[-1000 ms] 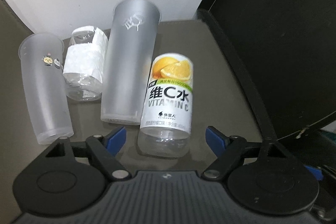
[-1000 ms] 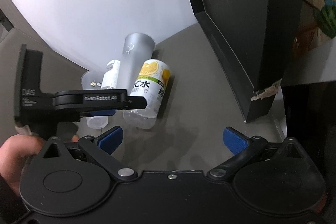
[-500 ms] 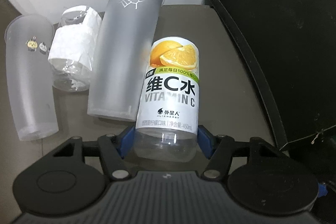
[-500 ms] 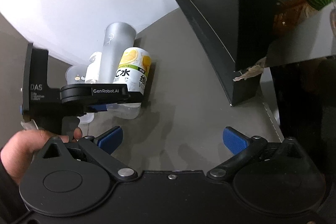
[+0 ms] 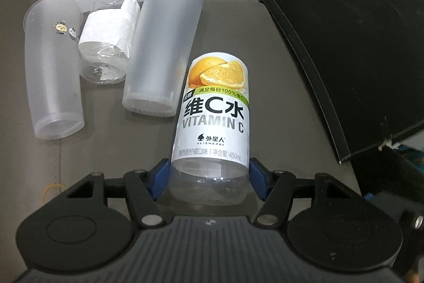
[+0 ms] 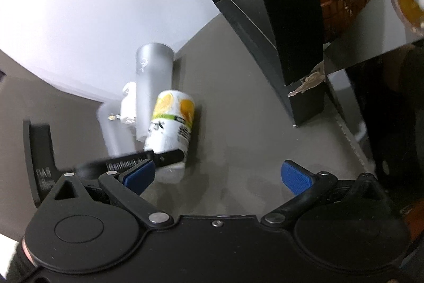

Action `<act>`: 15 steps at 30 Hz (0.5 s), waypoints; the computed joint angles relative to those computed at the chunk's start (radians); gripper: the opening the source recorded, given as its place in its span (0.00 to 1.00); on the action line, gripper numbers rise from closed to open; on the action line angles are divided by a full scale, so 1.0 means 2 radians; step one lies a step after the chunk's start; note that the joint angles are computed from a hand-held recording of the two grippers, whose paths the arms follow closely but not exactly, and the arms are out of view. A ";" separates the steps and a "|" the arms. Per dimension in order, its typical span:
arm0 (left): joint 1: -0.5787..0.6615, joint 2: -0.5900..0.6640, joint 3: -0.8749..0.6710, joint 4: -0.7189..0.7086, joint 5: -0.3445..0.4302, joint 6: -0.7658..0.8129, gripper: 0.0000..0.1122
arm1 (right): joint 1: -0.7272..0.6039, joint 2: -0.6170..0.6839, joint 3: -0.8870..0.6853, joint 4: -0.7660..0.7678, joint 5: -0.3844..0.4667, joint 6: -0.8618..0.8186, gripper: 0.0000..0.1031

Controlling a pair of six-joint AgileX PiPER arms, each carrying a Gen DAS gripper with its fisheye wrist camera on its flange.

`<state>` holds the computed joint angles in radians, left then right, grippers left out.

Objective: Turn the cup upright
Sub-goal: 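Move the left tool toward the lying VITAMIN C bottle's base, then close the left gripper on the bottle's base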

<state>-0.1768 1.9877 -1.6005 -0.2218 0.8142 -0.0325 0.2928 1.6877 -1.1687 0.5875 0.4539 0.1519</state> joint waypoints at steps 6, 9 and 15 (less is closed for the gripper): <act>-0.011 -0.048 0.058 0.018 -0.024 0.010 0.55 | -0.002 -0.001 0.004 0.045 -0.005 -0.044 1.00; -0.010 -0.075 0.089 0.013 -0.028 0.020 0.55 | -0.005 0.003 0.006 0.093 -0.005 -0.083 1.00; -0.011 -0.097 0.113 -0.007 -0.019 0.033 0.55 | -0.006 0.014 0.001 0.143 0.008 -0.126 1.00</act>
<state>-0.1982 1.7941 -1.3754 -0.2357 0.7756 0.0332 0.2799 1.7164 -1.1665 0.8735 0.4691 -0.0998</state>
